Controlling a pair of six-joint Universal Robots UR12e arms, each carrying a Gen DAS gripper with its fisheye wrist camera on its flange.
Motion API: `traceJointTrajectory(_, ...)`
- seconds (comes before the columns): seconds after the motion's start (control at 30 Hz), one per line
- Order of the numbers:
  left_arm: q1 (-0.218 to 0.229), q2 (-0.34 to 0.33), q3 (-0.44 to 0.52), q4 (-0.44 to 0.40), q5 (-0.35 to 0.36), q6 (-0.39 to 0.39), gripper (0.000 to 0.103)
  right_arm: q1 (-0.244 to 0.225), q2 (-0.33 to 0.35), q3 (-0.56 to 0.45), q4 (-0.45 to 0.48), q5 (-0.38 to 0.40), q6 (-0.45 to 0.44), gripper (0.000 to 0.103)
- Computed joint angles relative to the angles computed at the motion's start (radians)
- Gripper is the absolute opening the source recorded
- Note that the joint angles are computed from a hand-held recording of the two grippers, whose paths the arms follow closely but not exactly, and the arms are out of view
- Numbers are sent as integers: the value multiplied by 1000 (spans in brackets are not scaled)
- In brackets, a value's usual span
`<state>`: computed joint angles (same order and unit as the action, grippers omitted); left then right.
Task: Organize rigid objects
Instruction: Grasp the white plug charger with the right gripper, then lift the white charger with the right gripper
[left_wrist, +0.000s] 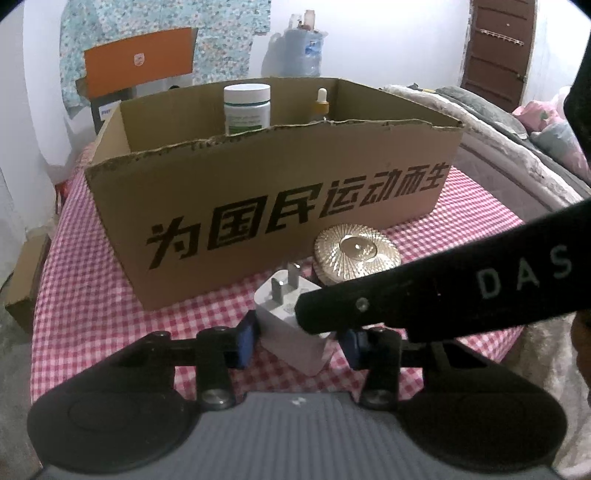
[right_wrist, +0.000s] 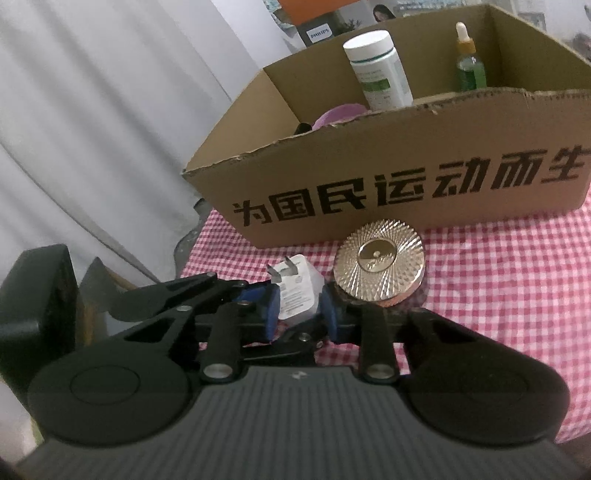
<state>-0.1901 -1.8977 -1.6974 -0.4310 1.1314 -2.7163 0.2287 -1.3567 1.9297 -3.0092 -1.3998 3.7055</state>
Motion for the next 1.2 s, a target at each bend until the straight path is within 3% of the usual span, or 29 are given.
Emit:
traceJointTrajectory(0.33, -10, 46, -41, -22, 57, 16, 47, 5, -24, 13, 45, 43, -49, 25)
traceJointTrajectory(0.53, -13, 36, -33, -21, 61, 14, 47, 11, -19, -8, 87, 33, -99, 32)
traceJointTrajectory(0.67, -17, 29, -29, -23, 68, 20, 47, 9, -12, -23, 116, 46, -128, 41)
traceJointTrajectory(0.9, -22, 20, -26, 1, 80, -3, 47, 0, 9, -38, 132, 66, -152, 39)
traceJointTrajectory(0.97, -23, 19, -22, -6, 81, -4, 47, -4, 12, -36, 121, 81, -145, 35)
traceJointTrajectory(1.2, -24, 24, -17, -27, 85, -4, 47, -3, 10, -32, 113, 82, -138, 34)
